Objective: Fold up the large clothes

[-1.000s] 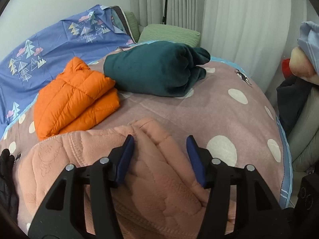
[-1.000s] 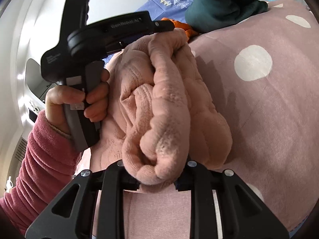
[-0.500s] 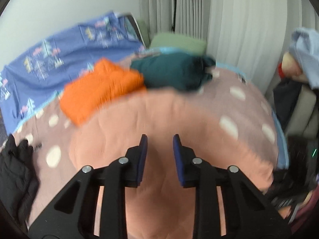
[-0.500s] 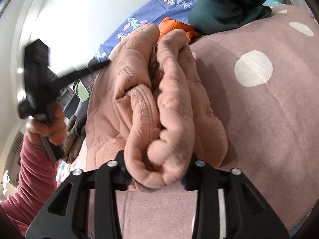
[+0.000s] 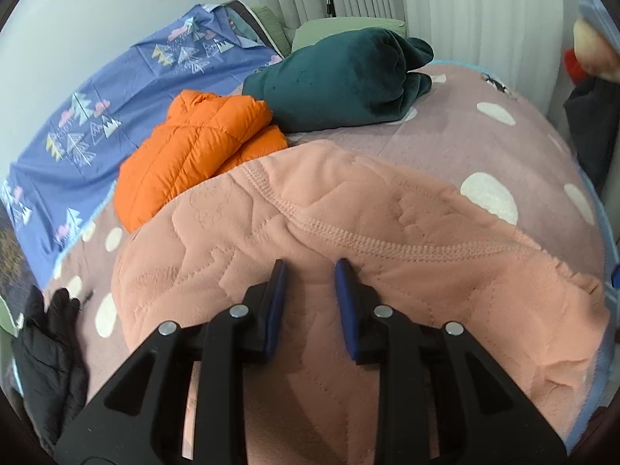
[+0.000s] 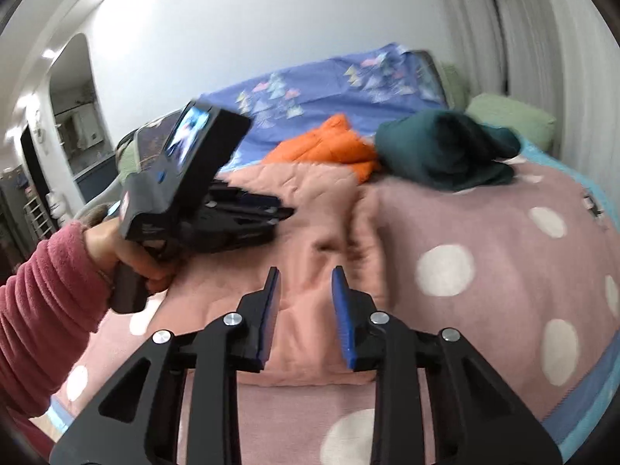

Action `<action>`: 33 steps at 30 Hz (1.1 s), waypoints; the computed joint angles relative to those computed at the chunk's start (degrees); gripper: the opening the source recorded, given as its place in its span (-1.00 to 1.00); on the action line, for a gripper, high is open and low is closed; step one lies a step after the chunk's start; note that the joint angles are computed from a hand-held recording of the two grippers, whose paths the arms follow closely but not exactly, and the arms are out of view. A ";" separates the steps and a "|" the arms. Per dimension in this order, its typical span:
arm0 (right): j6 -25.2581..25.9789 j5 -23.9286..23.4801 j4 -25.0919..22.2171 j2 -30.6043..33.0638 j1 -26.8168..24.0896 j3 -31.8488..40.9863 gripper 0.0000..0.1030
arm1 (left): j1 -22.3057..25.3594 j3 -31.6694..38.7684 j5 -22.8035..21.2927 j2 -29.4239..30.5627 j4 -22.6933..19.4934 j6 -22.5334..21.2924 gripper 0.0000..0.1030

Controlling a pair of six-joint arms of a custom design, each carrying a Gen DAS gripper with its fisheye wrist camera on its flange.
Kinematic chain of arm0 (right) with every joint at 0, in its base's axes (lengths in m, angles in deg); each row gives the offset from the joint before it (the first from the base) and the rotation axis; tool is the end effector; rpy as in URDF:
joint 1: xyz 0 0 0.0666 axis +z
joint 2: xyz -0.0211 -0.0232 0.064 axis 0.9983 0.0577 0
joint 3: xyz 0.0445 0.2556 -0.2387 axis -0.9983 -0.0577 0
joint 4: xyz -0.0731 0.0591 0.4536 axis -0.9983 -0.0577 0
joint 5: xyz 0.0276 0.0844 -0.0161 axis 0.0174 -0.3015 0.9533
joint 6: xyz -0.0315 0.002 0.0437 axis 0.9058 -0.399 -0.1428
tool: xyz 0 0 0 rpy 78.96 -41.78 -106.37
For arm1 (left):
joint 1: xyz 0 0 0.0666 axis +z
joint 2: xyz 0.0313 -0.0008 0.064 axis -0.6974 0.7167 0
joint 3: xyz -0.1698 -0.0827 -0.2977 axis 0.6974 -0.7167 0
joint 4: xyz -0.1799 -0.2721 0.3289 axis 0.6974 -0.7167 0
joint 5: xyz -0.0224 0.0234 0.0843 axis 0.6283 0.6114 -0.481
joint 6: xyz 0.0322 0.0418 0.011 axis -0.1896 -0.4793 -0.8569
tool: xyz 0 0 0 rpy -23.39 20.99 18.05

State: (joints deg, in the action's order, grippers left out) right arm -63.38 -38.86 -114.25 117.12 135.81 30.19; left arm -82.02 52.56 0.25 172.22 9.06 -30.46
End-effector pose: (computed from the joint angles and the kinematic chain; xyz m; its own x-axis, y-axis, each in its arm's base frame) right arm 0.3100 0.3364 0.4847 -0.6085 0.0279 -0.7931 -0.2123 0.9572 0.1966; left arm 0.5365 -0.4074 0.4813 -0.5490 0.5456 -0.6332 0.5487 0.8067 0.2193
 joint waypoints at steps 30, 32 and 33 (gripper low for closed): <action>-3.76 -7.74 -2.58 4.78 -4.57 -0.52 -0.67 | -3.71 -45.14 -4.14 -35.26 13.88 14.81 0.28; -3.89 -7.97 -2.43 4.71 -4.70 -0.62 -0.67 | -3.55 -43.66 -6.20 -33.41 13.89 15.92 0.29; -3.88 -8.05 -2.49 4.73 -4.73 -0.59 -0.68 | -3.50 -43.37 -7.01 -33.10 13.86 15.89 0.30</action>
